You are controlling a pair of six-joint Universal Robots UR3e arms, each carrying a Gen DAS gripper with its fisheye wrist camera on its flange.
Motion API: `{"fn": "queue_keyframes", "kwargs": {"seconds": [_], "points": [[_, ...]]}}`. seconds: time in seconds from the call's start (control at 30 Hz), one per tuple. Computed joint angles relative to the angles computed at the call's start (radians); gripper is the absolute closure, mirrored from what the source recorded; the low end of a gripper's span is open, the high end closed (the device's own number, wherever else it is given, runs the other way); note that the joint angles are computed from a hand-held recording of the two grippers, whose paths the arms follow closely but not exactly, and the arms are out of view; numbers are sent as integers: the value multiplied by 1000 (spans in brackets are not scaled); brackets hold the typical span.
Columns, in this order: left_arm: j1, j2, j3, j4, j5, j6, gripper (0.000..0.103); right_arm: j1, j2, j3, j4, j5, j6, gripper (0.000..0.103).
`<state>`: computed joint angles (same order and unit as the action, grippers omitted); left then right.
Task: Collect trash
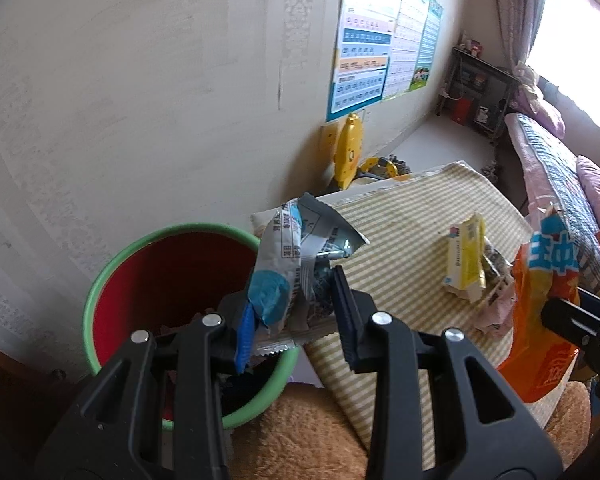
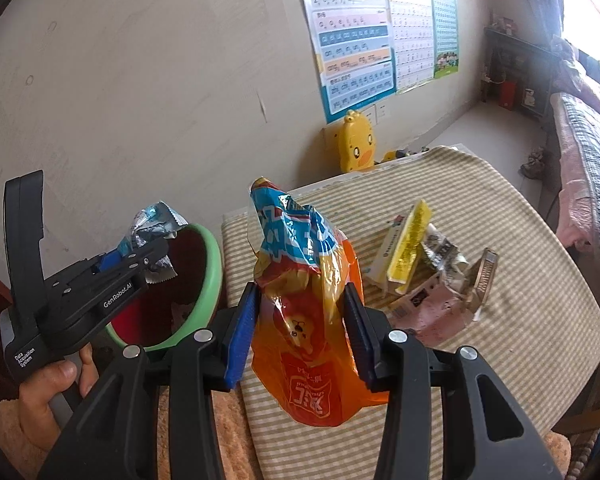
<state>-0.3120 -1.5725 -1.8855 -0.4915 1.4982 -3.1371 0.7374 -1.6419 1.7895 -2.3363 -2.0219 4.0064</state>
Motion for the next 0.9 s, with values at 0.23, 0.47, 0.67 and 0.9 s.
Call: {"fn": "queue_keyframes", "kwargs": {"seconds": [0.23,0.47,0.67,0.9], "points": [[58,7,-33,17,19,5,70,-12,89,-46,-78,30,-46,62],[137,20,-80,35,39,17,70,-35,208,-139,-142,95,-101,62],[201,35,-119,41,47,32,70,-56,326,-273,-171,156,-170,62],[266,39,-156,43,32,36,70,-72,486,-467,-142,242,-218,62]]}}
